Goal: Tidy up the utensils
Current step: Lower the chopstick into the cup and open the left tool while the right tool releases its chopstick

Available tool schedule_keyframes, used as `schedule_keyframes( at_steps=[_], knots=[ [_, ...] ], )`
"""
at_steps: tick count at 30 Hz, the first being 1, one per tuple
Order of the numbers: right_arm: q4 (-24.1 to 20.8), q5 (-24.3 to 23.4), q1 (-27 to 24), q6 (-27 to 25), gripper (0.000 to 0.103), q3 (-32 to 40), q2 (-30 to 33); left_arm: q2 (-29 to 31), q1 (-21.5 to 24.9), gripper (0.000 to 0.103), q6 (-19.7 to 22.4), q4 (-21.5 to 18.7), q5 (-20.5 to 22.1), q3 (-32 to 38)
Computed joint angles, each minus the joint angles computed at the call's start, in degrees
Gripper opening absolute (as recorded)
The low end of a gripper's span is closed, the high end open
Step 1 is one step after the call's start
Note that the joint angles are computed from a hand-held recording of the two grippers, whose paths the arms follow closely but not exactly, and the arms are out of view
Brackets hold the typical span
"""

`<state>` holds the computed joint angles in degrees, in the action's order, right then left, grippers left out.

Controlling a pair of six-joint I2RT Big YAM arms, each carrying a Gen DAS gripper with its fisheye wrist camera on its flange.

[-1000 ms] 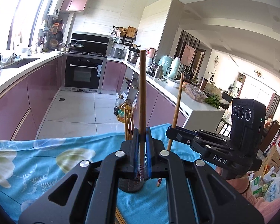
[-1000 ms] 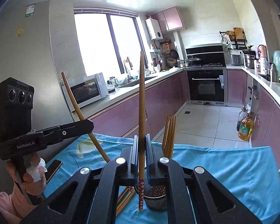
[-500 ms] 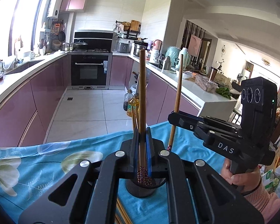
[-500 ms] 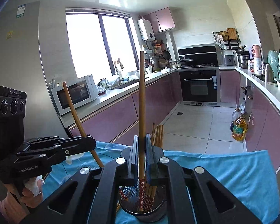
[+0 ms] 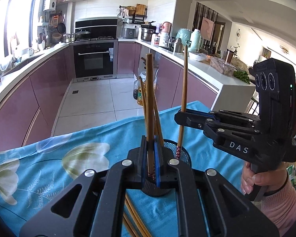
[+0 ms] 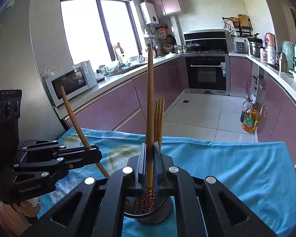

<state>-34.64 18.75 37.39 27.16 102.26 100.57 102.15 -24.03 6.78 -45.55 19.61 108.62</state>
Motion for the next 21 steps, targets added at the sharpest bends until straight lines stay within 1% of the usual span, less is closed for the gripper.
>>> schedule_keyframes(
  at_steps=[4, 6, 10, 17, 21],
  knots=[
    [-3.2, -1.8, -0.3, 0.9, 0.006, 1.3, 1.1, 1.7, 0.1, 0.007, 1.3, -2.3, 0.4, 1.4],
    [-4.2, -2.5, -0.5, 1.4, 0.006, 1.5, 1.5, 2.7, 0.2, 0.007, 1.6, -3.6, 0.5, 2.6],
    [-5.8, -3.9, -0.8, 2.2, 0.006, 2.7, 2.7, 4.4, 0.5, 0.008, 1.7, -4.9, 0.7, 4.6],
    [-5.6, -4.4, -1.3, 3.8, 0.008, 2.6, 3.4, 7.4, -0.2, 0.008, 1.3, -7.1, -0.5, 8.9],
    [-5.3, -4.4, -1.5, 4.3, 0.008, 2.4, 3.3, 8.4, -0.4, 0.008, 0.9, -7.7, -1.1, 9.9]
  ],
)
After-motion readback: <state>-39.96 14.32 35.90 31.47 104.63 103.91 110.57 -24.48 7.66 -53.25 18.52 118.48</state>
